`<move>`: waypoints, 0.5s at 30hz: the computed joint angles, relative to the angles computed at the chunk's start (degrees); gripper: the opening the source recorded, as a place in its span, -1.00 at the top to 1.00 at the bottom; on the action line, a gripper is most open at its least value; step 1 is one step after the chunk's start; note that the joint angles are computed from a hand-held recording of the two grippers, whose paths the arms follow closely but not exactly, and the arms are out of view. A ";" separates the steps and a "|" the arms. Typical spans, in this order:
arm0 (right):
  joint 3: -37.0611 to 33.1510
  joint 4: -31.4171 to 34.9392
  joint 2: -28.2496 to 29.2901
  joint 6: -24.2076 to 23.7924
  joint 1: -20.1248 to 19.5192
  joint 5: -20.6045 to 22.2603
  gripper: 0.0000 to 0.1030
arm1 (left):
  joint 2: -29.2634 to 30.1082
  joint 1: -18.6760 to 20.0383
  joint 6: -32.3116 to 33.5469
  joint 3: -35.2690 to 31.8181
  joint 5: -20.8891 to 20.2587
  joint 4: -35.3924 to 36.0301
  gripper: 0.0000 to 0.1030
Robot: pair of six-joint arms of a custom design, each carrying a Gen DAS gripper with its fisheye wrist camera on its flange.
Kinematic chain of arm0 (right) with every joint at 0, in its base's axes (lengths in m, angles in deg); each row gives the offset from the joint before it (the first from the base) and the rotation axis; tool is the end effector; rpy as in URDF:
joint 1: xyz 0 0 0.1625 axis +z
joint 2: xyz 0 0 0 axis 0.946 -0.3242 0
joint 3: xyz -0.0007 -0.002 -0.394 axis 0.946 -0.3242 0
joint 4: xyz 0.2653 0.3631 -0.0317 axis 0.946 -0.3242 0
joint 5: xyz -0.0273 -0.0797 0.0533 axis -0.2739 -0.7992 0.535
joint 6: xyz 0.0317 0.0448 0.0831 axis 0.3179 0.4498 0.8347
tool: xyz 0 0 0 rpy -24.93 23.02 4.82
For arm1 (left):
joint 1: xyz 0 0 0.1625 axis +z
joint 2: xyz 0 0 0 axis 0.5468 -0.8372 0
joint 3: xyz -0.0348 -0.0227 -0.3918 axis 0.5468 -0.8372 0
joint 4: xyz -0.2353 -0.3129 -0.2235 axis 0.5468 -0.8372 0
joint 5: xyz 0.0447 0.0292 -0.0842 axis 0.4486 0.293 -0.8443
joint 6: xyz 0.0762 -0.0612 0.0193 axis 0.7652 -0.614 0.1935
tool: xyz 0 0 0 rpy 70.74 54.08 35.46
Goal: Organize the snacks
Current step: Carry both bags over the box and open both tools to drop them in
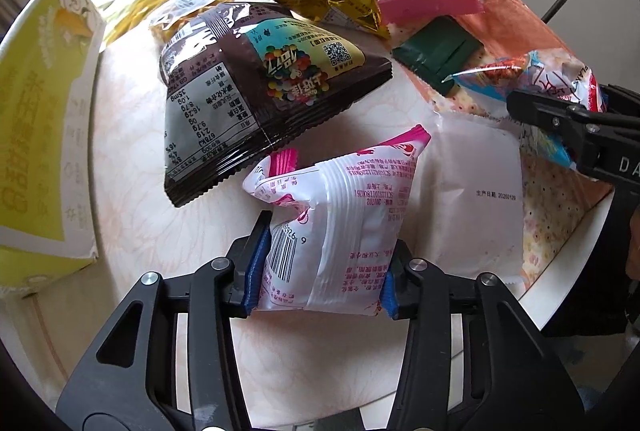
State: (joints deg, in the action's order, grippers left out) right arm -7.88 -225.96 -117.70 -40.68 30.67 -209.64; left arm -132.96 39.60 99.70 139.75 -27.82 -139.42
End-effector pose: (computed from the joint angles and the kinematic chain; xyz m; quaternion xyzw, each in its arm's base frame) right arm 0.2217 -0.7161 -0.0142 0.1007 -0.9205 0.2025 0.3186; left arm -0.0205 -0.7360 0.1382 0.2168 0.9079 -0.0950 0.3459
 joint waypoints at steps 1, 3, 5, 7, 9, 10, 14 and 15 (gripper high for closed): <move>0.28 -0.20 -0.27 0.03 0.04 0.34 -0.33 | -0.19 -0.15 0.01 0.19 0.22 -0.12 0.20; 0.45 -0.42 -0.49 0.15 0.17 0.89 -0.32 | -0.53 -0.38 -0.14 0.58 0.50 -0.34 0.20; 0.83 -1.02 -0.88 -0.14 0.48 1.14 -0.32 | -1.03 -0.68 -0.45 1.01 0.90 -0.56 0.20; 1.02 -1.06 -1.34 -0.19 0.71 1.82 -0.32 | -1.81 -1.12 -1.02 1.58 1.13 -0.61 0.20; 1.21 -1.35 -1.80 -0.49 0.97 2.40 -0.32 | -2.68 -1.72 -1.42 2.20 1.42 -1.02 0.21; 1.33 -1.34 -2.19 -0.79 1.22 2.75 -0.32 | -3.07 -1.97 -1.59 2.49 1.50 -1.14 0.21; 1.97 -2.08 -3.53 -2.36 2.20 4.09 -0.32 | -4.84 -3.63 -2.38 3.68 2.15 -2.34 0.21; 2.04 -2.24 -3.94 -3.08 2.60 4.60 -0.32 | -5.48 -4.15 -2.88 3.97 2.10 -2.74 0.21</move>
State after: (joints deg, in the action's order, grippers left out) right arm -5.84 -228.20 -121.64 -43.76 33.27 -205.04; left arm -138.44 35.45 96.83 143.72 -25.72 -142.16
